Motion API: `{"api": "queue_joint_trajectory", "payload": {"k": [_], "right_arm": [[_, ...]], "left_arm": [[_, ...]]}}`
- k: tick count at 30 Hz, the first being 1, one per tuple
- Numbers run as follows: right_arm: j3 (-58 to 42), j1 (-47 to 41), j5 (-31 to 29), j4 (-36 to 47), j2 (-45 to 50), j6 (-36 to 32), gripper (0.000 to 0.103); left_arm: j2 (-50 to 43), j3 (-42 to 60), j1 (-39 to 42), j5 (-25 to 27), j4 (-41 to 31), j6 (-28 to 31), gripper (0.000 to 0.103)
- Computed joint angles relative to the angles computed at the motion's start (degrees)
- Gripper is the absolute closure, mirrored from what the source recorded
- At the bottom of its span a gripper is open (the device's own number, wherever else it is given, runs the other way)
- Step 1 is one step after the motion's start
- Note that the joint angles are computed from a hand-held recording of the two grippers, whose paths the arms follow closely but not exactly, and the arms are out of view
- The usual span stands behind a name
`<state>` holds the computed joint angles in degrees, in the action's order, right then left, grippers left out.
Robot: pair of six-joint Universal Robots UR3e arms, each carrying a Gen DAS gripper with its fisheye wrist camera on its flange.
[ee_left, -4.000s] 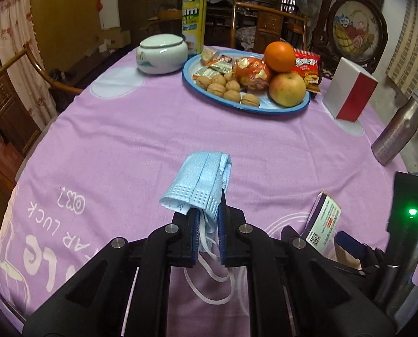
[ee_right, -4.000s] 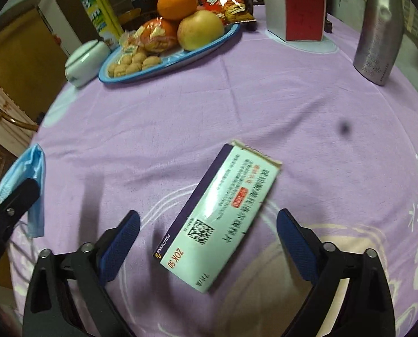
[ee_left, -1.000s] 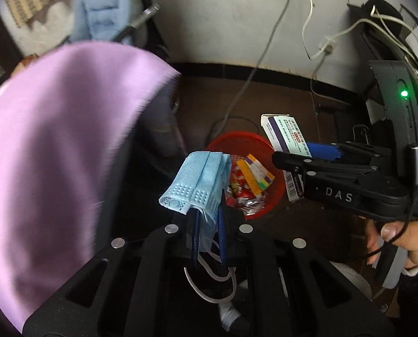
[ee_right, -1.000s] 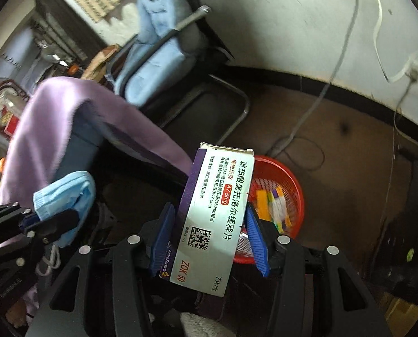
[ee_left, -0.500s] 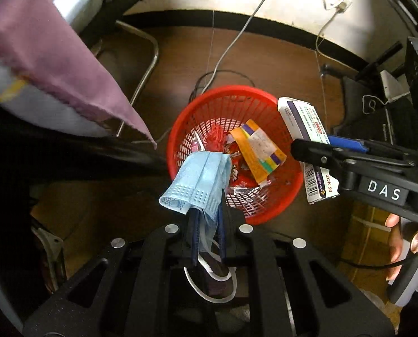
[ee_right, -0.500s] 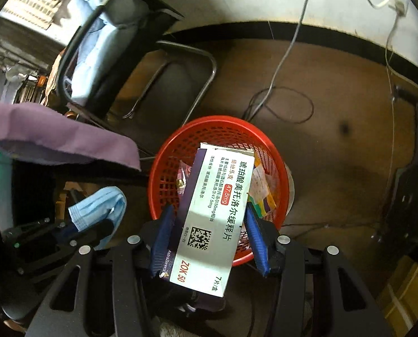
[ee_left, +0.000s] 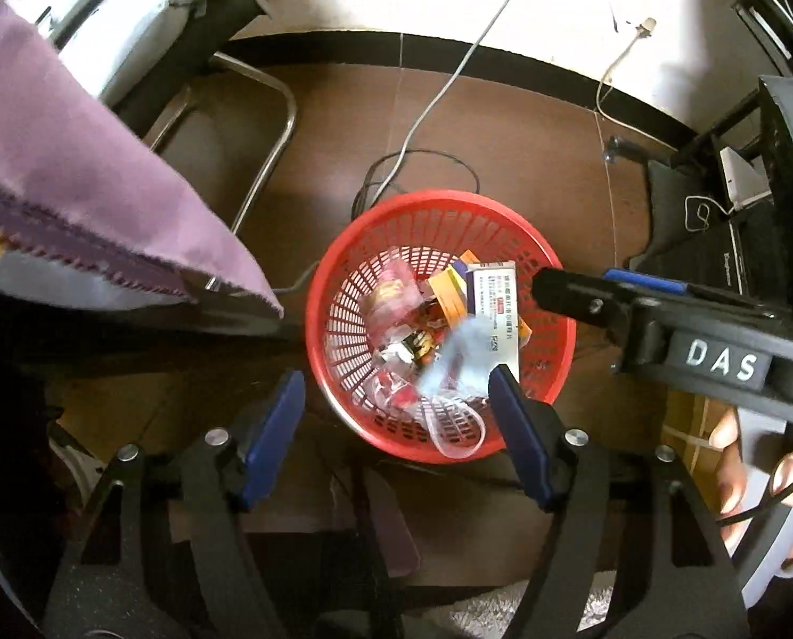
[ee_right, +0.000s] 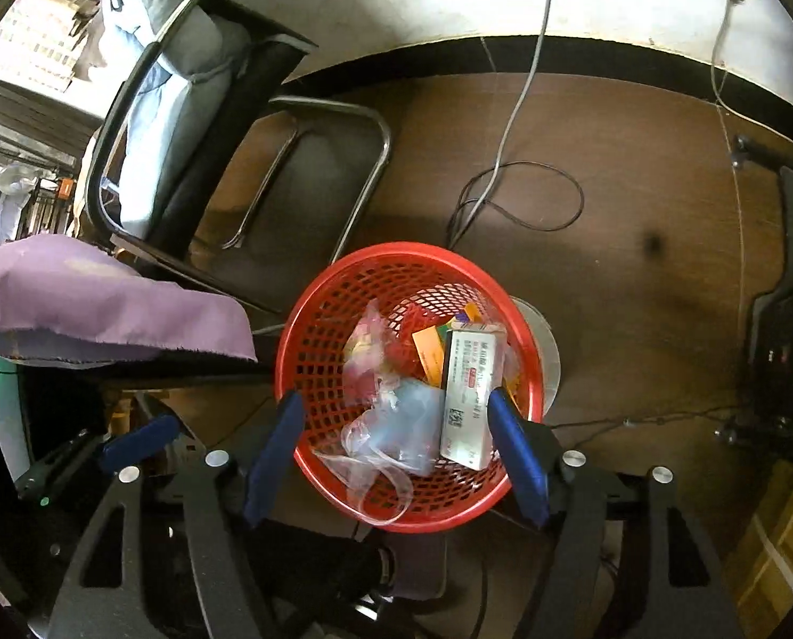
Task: Collect trash
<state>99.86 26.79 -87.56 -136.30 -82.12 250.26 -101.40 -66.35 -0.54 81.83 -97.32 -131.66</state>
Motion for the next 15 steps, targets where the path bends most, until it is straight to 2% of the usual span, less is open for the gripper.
{"api": "queue_joint_trajectory", "payload": {"k": [8,15], "right_arm": [[-6.0,2.3,-4.1,9.4,-3.0,0.8,0.031],[-19.9,6.0,-9.4,25.1,-1.5,2.2,0.024]], "left_arm": [[4.8,0.0,3.5,-2.9,-4.7,3.4,0.033],[10.8,0.7,7.6,-6.4,-10.7,10.1,0.032]]}}
